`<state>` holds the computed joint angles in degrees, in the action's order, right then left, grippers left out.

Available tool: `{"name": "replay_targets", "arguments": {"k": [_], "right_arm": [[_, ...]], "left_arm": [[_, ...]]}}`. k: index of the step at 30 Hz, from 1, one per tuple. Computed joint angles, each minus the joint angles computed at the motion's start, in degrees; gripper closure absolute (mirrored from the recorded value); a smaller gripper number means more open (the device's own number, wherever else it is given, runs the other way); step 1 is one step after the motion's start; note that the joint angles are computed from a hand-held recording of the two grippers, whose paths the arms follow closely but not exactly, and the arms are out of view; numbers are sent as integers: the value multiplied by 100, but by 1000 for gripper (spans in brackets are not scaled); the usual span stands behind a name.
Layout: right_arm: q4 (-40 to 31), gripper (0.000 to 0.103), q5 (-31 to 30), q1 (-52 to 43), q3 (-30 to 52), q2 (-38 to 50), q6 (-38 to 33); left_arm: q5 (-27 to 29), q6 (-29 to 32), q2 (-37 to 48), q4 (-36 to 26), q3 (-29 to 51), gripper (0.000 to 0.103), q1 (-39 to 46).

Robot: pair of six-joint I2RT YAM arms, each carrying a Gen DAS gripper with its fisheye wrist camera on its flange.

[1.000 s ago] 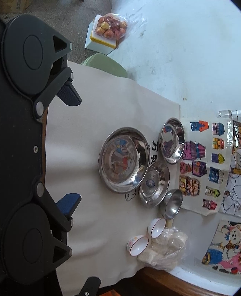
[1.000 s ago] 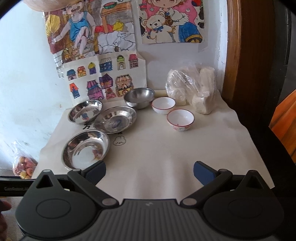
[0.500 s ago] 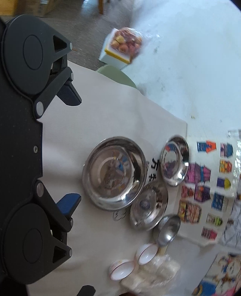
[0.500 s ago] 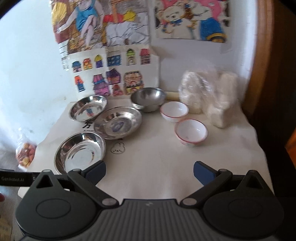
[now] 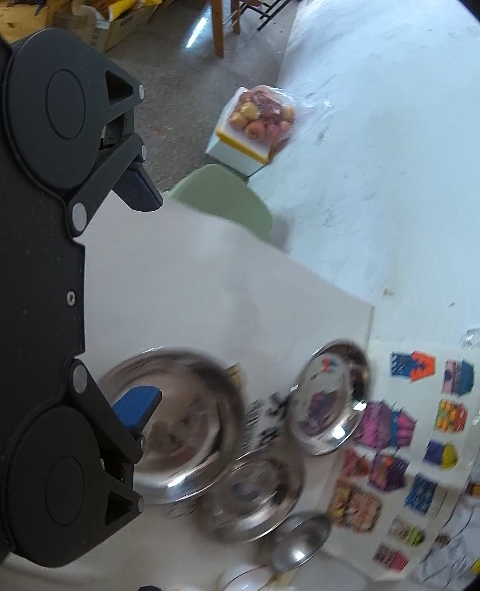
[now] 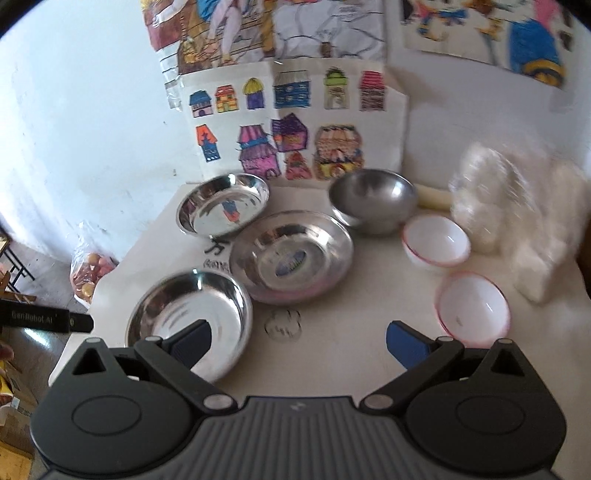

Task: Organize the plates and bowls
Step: 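Close the left gripper on the large steel plate rim while the right gripper grips its opposite rim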

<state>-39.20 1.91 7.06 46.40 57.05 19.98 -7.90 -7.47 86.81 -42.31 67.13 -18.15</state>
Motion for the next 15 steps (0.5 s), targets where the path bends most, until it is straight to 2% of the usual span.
{"name": "replay_targets", "arguments": {"k": [6, 10, 15], "right_arm": [[1008, 0, 181, 211, 676, 1631, 54], [1164, 0, 526, 390, 1489, 2708, 291], [1104, 0, 899, 496, 2454, 3805, 427]], "left_arm": [[717, 545, 1617, 250, 1541, 2, 555], [1071, 984, 2710, 100, 2765, 2, 693], [1409, 1417, 4156, -513, 4673, 2, 789]]}}
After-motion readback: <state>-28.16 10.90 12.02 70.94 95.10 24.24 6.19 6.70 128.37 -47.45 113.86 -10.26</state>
